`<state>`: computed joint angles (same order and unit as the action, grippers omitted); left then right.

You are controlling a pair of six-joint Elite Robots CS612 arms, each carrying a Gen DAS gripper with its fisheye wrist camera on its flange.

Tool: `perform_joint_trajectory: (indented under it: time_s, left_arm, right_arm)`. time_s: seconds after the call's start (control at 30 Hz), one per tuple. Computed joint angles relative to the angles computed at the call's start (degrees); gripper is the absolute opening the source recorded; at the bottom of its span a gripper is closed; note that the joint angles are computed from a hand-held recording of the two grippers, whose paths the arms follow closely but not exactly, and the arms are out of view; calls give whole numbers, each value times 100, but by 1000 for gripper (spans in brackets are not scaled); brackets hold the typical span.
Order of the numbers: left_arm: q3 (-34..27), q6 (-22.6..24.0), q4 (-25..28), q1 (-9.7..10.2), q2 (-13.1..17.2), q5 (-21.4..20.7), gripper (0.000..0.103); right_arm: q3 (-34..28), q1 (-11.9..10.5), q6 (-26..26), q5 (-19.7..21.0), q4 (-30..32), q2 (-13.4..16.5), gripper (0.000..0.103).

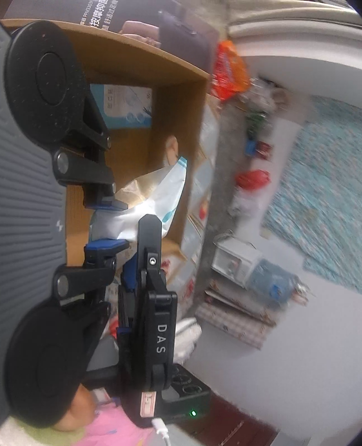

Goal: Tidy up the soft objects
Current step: 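Carry the cotton pad bag into the cardboard box with the right gripper, then open the right gripper to drop the cotton pad bag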

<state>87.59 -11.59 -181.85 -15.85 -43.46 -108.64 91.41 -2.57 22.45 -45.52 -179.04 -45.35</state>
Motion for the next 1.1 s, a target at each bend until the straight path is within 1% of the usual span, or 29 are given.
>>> perform_joint_trajectory:
  time_s: [0.07,0.13,0.23,0.27,0.33,0.47,0.6,0.67,0.73,0.9,0.93,1.0,1.07,1.1]
  left_arm:
    - [-212,32,285,73,135,-5,22]
    - [-459,13,631,109,280,8,22]
    - [-618,53,1042,121,396,153,25]
    - [-695,86,1202,120,434,230,25]
    - [-826,146,1433,119,509,343,25]
    - [-965,277,1817,99,589,529,26]
    - [-1152,330,2288,102,684,585,27]
    - [-1272,347,2573,94,740,645,27]
    - [-1314,357,2784,83,755,823,29]
    - [-1301,282,2773,111,741,1024,32]
    - [-1288,265,2764,112,731,1066,34]
    - [-1229,220,2715,108,695,1146,35]
    - [-1159,168,2708,110,640,1106,39]
    - [-1145,113,2716,115,618,1084,41]
  right_arm:
    - [-345,154,-158,-335,388,160,62]
    - [-648,242,-365,-630,781,311,62]
    - [-1035,346,-541,-965,1326,529,62]
    - [-1125,368,-581,-1024,1436,585,62]
    - [-1288,438,-727,-1292,1635,678,62]
    - [-1561,522,-801,-1560,2091,820,63]
    - [-1925,606,-734,-1844,2640,1016,64]
    - [-2017,617,-654,-1843,2731,1083,66]
    - [-2084,612,-553,-1728,2848,1138,68]
    - [-2117,632,-397,-1573,2695,1205,69]
    - [-2114,638,-368,-1559,2651,1213,69]
    - [-2083,642,-341,-1502,2563,1211,73]
    - [-2057,650,-366,-1534,2469,1206,78]
    - [-2007,658,-369,-1572,2348,1180,79]
